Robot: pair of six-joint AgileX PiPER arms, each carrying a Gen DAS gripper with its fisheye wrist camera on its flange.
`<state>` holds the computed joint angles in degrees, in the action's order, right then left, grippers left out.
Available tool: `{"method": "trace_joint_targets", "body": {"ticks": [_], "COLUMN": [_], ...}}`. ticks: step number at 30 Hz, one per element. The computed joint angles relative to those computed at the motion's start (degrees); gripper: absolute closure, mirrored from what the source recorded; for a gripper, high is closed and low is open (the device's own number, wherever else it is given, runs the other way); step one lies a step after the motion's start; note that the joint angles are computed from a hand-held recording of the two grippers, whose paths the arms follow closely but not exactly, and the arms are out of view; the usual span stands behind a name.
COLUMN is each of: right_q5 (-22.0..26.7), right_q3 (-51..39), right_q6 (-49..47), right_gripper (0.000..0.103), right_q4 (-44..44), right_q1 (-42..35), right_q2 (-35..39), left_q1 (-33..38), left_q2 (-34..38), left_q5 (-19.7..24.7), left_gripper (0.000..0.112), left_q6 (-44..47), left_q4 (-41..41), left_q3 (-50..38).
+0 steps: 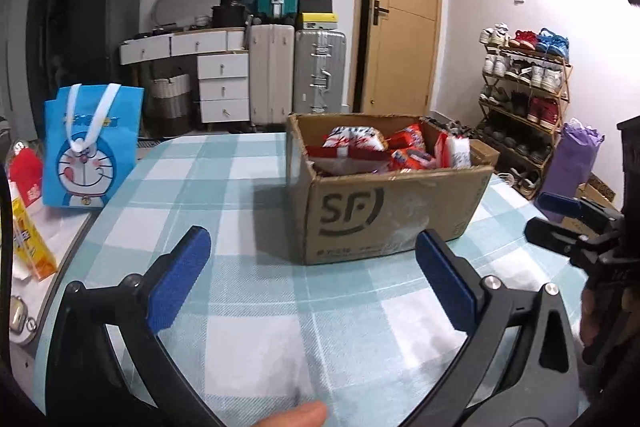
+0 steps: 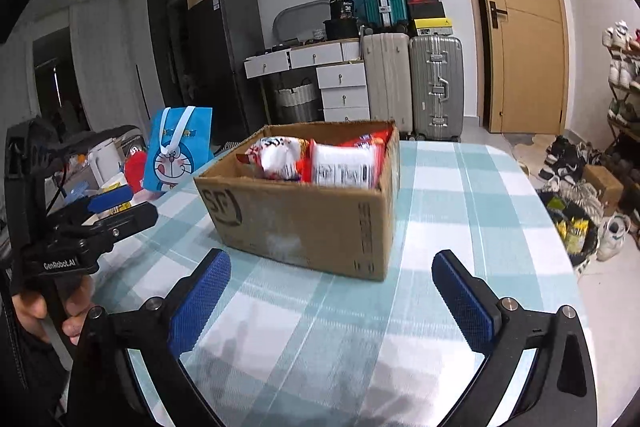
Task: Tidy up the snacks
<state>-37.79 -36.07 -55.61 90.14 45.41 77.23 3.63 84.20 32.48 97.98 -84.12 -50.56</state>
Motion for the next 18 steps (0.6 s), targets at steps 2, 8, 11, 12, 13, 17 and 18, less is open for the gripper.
{"method": "trace_joint_targets", "body": {"ticks": [2,8,11,12,13,17,18], "right_q5": [-0.5,-3.1,-6.3,-8.0,-8.8,-13.3,-13.4], "right_q3": [1.3,1.5,2.0,2.3,2.4,2.5,2.3], "right_q6": [3.5,5.3,8.2,9.3,9.4,9.7,9.4], "right_gripper": [0.001,0.001,0.001,0.001,0.001,0.001,0.001], "right_q4": [-2.3,-4.5,-6.3,-6.9,-6.9,-7.0,-6.9], "right_q1": [0.8,1.7,3.1,3.9,4.5,7.2,7.2], "right_q2": [0.2,2.0,2.5,2.7,2.8,3.3,3.3], "left_q1": [0.6,0.7,-0.2,-0.3,-0.1,0.3,0.4], "left_q2": [-0.1,1.2,1.5,1.6,1.6,1.3,1.2], "left_q5": [-0.3,0.1,-1.1,-1.1,-0.5,0.4,0.6], "left_gripper": [0.010,0.010,0.010,0.010,0.010,0.010,0.010], "left_q6": [4.4,12.1,11.1,11.4,11.9,13.2,13.5], "left_q4": [-3.5,-10.8,-10.5,-10.8,-11.3,-12.5,-12.7], "left_q3": [1.9,3.9,3.2,3.1,3.2,3.6,3.8]}}
